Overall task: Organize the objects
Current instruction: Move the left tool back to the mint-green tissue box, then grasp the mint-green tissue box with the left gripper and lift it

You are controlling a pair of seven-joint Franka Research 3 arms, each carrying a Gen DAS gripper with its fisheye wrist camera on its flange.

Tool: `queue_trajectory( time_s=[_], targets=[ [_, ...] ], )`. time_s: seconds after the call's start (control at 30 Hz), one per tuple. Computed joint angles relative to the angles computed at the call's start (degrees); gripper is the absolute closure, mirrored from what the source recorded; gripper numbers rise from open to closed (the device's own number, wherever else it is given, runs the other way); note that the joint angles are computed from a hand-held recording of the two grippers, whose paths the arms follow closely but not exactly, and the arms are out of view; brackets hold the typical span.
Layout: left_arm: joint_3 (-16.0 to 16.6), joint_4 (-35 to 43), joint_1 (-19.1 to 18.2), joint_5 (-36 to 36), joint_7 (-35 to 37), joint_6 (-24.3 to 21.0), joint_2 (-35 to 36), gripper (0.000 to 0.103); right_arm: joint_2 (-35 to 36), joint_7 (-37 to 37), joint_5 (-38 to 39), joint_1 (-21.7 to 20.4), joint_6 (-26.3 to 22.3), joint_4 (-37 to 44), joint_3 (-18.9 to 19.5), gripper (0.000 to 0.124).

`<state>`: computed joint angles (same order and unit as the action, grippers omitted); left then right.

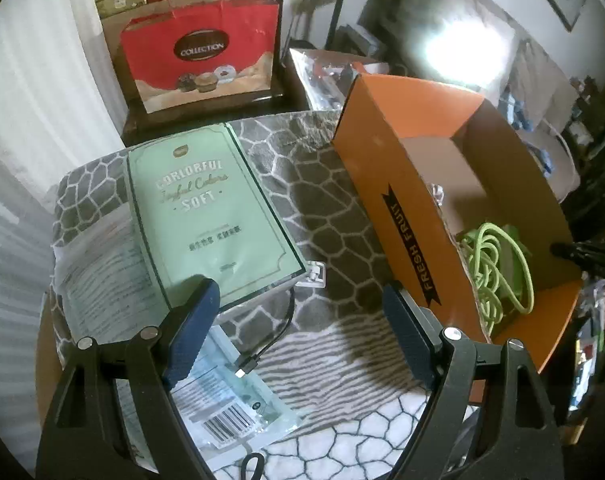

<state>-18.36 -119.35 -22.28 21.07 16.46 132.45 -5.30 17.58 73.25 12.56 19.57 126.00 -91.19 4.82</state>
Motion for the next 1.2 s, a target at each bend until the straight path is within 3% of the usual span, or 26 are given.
queue_trajectory(
  time_s=[0.2, 0.37, 0.43, 0.63, 0.83, 0.9, 1.03, 1.2],
  targets=[
    [-0.1, 0.4, 0.1, 1.3, -1.4, -1.9, -0.4, 0.022, 0.1, -0.2, 0.1, -0.1, -0.2, 0.3, 0.0, 0.115],
    [-1.0, 3.0, 0.2, 6.6, -6.5, -10.2, -0.7, 0.019, 0.0, 0.0, -0.1, 0.0, -0.1, 0.1, -0.1, 0.115],
    [-0.4, 2.8, 0.6, 5.7, -7.8, -9.9, -0.6, 0.004, 0.1, 0.0, -0.1, -0.1, -0.1, 0.2, -0.1, 0.115],
    [1.1, 4.0, 2.0, 3.7, -10.3, -9.7, 2.0, 0.003, 0.1, 0.0, -0.1, -0.1, -0.3, 0.3, -0.1, 0.115],
    [2.4, 6.7, 2.7, 0.0, -9.4, -11.8, 6.5, 0.004, 0.2, -0.1, -0.1, -0.2, -0.1, 0.3, -0.1, 0.115],
    [2.6, 6.6, 2.7, 0.3, -9.5, -12.0, 6.8, 0.009, 0.2, -0.1, 0.0, -0.2, -0.2, 0.3, -0.1, 0.115],
    [2.7, 3.7, 2.8, 1.6, -10.8, -9.2, 4.7, 0.018, 0.3, -0.2, 0.0, -0.3, -0.2, 0.4, -0.1, 0.115],
    [2.4, 2.2, 3.0, 2.5, -12.1, -8.2, 2.9, 0.021, 0.4, 0.0, -0.1, -0.2, -0.1, 0.5, -0.1, 0.114]
  ],
)
